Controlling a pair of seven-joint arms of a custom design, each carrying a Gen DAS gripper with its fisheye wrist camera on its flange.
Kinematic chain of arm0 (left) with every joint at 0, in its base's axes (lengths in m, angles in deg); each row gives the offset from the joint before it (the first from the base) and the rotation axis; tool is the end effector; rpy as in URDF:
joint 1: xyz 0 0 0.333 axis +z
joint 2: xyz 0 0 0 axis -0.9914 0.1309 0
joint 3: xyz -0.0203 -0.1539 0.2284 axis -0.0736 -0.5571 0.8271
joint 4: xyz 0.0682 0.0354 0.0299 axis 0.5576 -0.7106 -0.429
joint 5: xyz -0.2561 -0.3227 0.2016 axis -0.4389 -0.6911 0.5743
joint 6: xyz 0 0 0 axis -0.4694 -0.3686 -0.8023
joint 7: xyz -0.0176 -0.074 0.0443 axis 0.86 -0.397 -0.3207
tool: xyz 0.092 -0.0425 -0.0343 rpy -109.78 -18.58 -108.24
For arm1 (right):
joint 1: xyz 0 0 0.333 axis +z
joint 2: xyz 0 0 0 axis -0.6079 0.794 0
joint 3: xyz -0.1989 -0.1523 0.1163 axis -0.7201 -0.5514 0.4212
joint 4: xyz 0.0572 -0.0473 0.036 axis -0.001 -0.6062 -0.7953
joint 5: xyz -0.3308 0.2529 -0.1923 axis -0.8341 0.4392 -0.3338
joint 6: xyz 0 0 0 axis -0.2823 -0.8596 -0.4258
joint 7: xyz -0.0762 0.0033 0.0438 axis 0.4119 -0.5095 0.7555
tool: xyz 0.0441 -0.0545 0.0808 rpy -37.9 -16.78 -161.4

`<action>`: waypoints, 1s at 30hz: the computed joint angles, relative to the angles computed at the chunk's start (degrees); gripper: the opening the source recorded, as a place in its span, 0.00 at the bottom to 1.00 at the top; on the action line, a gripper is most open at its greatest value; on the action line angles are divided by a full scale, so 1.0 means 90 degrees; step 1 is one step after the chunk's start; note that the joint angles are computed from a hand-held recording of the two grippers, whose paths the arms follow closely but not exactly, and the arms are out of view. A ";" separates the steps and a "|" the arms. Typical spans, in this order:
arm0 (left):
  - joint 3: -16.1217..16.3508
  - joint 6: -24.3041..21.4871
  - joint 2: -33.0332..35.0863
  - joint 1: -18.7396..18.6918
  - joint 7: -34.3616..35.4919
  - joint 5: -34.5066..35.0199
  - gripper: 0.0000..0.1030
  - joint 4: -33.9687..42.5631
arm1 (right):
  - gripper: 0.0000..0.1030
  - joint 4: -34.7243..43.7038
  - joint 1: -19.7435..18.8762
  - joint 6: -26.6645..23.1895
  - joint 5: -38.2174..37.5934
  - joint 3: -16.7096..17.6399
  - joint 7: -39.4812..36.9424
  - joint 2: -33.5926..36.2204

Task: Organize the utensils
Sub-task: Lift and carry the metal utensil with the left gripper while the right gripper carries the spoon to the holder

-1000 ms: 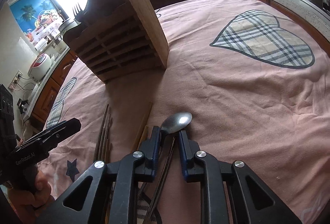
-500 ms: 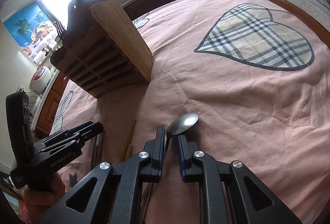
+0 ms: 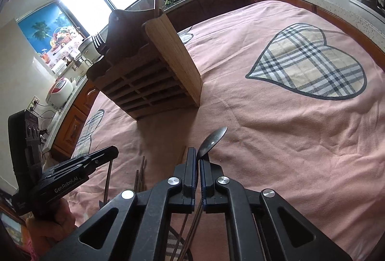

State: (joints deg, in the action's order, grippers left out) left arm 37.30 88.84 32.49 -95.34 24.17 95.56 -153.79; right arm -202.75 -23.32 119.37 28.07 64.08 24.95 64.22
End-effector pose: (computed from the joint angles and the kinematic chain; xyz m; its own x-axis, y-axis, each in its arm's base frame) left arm 0.5526 -0.2864 0.3809 0.0338 -0.9786 0.2029 -0.7863 -0.1514 -0.5990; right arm 0.5989 0.1530 0.3612 0.3128 -0.8460 -0.4318 -0.8187 -0.0096 -0.5742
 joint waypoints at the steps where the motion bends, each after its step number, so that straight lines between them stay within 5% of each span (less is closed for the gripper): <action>1: -0.0003 0.0046 -0.0180 0.0000 -0.0051 0.0017 0.03 -0.0143 | 0.03 -0.0051 0.0008 -0.0001 0.0084 0.0004 -0.0093 -0.0085; 30: -0.0677 0.0578 -0.3527 0.0472 -0.2292 0.1400 0.03 -0.2301 | 0.03 -0.1315 0.0738 0.0206 0.1643 -0.0466 -0.1908 -0.2115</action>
